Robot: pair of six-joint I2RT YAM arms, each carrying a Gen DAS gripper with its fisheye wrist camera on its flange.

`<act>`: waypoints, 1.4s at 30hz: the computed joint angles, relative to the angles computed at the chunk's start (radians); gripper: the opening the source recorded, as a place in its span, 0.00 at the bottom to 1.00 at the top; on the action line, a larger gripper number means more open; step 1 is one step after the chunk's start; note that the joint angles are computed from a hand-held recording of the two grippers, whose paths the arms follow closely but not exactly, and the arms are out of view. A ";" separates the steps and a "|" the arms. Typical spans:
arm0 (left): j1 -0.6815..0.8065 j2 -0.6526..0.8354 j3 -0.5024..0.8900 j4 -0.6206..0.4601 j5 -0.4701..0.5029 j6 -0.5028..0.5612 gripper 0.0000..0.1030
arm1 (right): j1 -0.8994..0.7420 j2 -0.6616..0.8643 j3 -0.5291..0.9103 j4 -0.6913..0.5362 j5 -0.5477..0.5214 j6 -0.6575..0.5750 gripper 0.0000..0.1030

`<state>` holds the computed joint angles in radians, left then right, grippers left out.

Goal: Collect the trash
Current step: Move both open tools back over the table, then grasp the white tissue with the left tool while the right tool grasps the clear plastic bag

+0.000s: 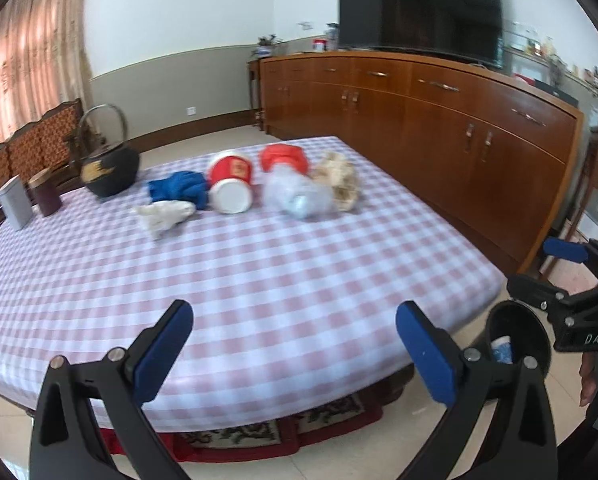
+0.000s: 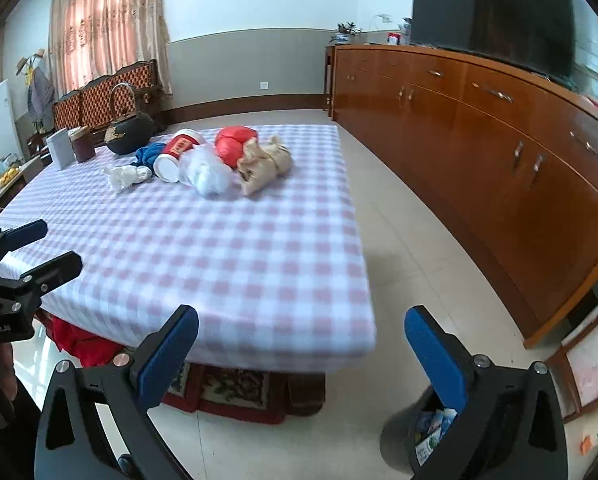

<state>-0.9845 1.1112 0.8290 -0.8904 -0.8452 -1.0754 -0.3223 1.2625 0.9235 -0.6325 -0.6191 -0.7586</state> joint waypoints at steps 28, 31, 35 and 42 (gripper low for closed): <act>0.796 -0.307 -0.245 0.342 0.409 0.624 0.95 | 0.489 0.230 0.163 0.280 0.227 0.386 0.78; 0.848 -0.278 -0.246 0.376 0.449 0.654 0.94 | 0.531 0.267 0.189 0.281 0.230 0.384 0.71; 0.934 -0.212 -0.234 0.437 0.517 0.702 0.91 | 0.605 0.340 0.240 0.289 0.268 0.389 0.66; 1.060 -0.007 -0.177 0.555 0.633 0.772 0.84 | 0.706 0.520 0.371 0.301 0.404 0.406 0.55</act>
<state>0.0755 1.1044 0.6517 -0.3352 -0.2119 -0.3036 0.3836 1.7824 1.2950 -0.3313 -0.2155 -0.3529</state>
